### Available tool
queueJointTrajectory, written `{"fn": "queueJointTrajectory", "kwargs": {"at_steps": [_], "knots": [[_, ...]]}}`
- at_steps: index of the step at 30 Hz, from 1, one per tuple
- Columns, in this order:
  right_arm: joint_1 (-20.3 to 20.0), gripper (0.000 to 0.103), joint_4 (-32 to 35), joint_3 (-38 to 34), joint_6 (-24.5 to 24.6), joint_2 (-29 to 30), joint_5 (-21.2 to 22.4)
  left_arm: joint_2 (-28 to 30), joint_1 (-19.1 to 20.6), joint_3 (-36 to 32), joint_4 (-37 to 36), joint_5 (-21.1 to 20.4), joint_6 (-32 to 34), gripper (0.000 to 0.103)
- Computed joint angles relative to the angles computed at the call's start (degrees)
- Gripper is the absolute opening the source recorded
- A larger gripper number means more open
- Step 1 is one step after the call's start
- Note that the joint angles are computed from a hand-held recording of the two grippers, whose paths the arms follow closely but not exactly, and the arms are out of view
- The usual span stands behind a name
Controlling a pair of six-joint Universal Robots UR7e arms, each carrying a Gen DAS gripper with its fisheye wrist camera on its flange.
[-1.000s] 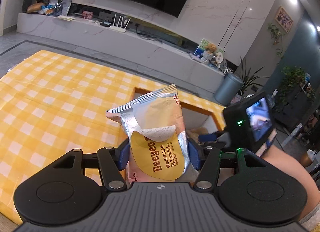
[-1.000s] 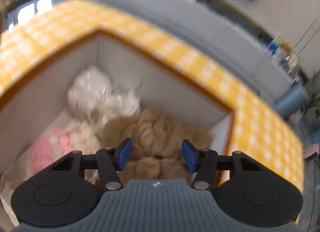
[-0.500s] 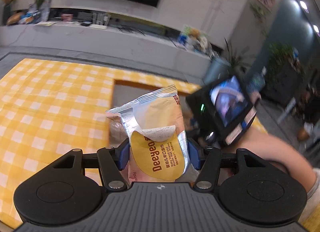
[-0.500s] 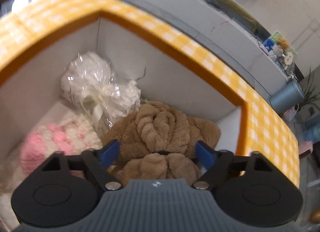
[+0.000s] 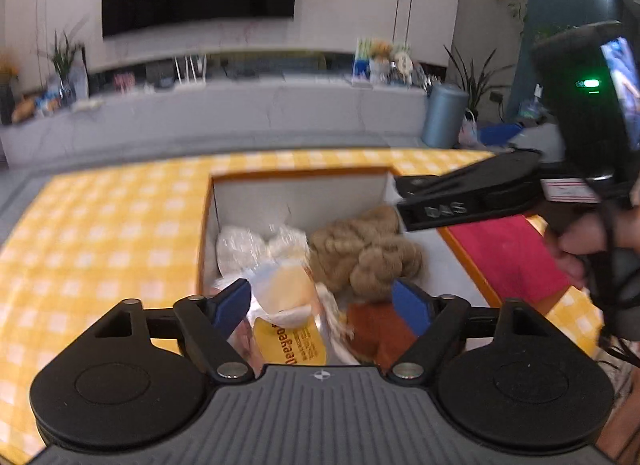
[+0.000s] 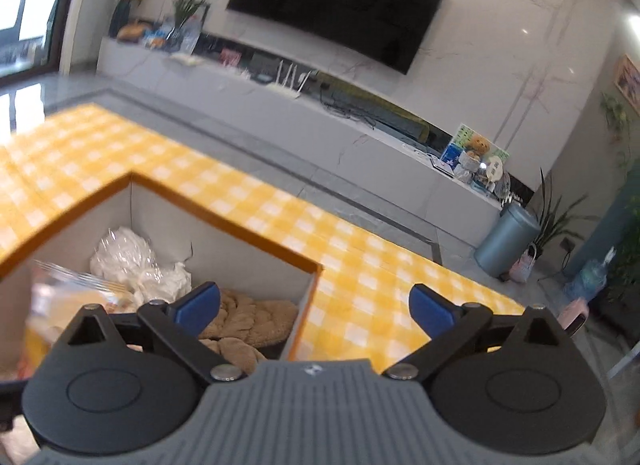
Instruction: Organize soft objects
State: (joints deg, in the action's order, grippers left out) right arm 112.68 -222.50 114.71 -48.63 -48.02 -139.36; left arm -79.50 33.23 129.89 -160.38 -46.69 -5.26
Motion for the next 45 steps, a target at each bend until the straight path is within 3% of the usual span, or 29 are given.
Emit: {"fn": "queueJointTrajectory", "kwargs": {"at_steps": [8,12,16,20,25,31,40,45], "knots": [[1.3,0.100,-10.2,7.9,4.8,-4.3,-1.0,4.4,-5.8,1.5,-10.0,8.9,5.7,0.097],[0.3,0.100,-15.9,10.9,8.0,-6.2,-1.7,5.5,-6.8,0.9,-12.9,8.9,4.4,0.097],[-0.6,0.100,-18.3,12.9,6.7,-6.7,-2.5,7.9,-7.3,0.9,-19.3,8.1,4.3,0.097],[-1.4,0.100,-18.0,14.6,6.1,-7.0,-0.4,10.4,-7.8,1.1,-24.5,7.4,5.4,0.097],[-1.6,0.100,-20.7,15.6,2.7,-6.2,2.0,11.5,-7.9,1.0,-24.9,5.9,4.3,0.097],[-2.4,0.100,-21.8,17.2,4.6,-6.6,5.7,14.0,-8.1,1.6,-31.4,6.2,6.8,0.097],[-3.8,0.100,-19.5,19.1,8.2,-8.0,9.2,18.4,-8.9,1.2,-37.0,12.5,8.7,0.095],[-4.3,0.100,-19.0,19.8,8.9,-8.6,10.8,19.2,-9.3,1.1,-38.3,12.9,10.1,0.095]]}}
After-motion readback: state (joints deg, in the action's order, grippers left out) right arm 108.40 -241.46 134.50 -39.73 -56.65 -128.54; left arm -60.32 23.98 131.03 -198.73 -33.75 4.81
